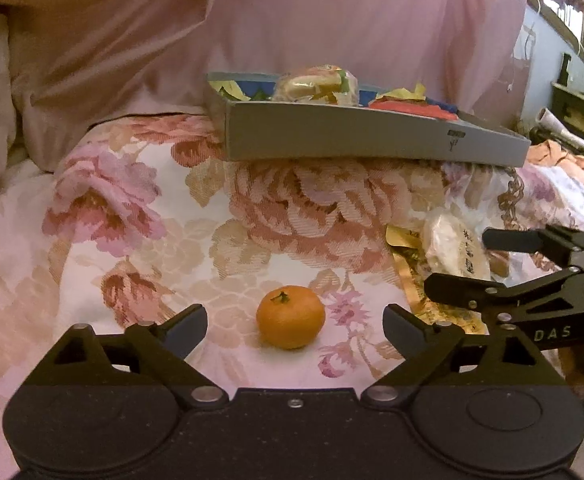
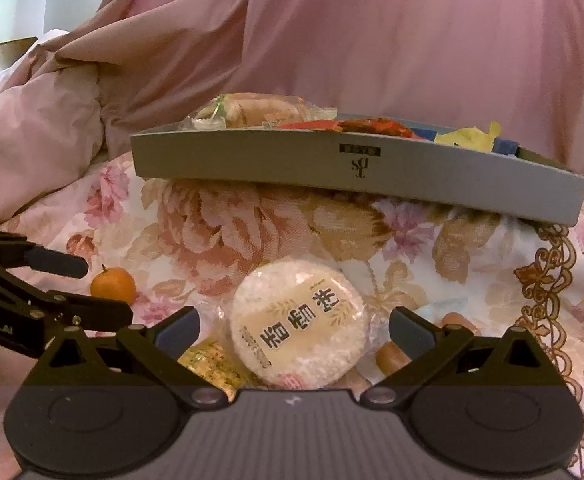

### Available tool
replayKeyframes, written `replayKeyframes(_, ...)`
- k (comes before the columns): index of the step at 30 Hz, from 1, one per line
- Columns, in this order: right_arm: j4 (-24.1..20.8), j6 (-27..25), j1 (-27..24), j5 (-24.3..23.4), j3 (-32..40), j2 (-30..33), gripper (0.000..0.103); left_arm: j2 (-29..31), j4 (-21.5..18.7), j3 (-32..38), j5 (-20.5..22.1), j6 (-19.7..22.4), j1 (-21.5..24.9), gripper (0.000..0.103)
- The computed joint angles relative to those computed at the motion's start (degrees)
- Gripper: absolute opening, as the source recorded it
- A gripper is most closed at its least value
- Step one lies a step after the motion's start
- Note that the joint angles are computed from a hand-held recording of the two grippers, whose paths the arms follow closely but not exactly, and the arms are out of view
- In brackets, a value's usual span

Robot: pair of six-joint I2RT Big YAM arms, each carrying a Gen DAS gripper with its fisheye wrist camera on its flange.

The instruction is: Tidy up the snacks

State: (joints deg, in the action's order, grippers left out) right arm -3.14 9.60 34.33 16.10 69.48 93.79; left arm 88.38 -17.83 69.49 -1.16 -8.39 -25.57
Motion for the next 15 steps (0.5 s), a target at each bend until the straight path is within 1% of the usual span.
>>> replayKeyframes(2,-0.2,0.5,-0.18,-0.33,0.03,0.13,0.103,0.03,0.34,-0.19,1.06,-0.33,0.14,0.086)
replayKeyframes(6,0.38,-0.07,0.06,-0.12,-0.43,0.15,0.102,0.31,0.69,-0.23,1.47,-0.4,0.18,0.079)
replayKeyframes(9,0.78,-0.67,0.35,0.23,-0.59,0.22,0.098,0.59,0.72,-0.09,0.63,-2.07,0.26,0.071)
replayKeyframes(11,0.66,-1.04,0.53,0.33,-0.5,0.38,0.092,0.82,0.55,0.04,0.01,-3.32,0.35,0.063)
replayKeyframes(12,0.5,-1.17,0.63,0.35,-0.44,0.45,0.092,0.87,0.67,0.04,-0.35,-3.48,0.37,0.061)
replayKeyframes(14,0.44,-1.53,0.83,0.54,-0.37,0.5,0.088,0.85,0.77,0.02,-0.7,-3.46,0.41,0.051)
replayKeyframes(15,0.43,-1.57,0.88,0.41,-0.39,0.47,0.088,0.82,0.8,-0.01,-0.7,-3.55,0.44,0.048)
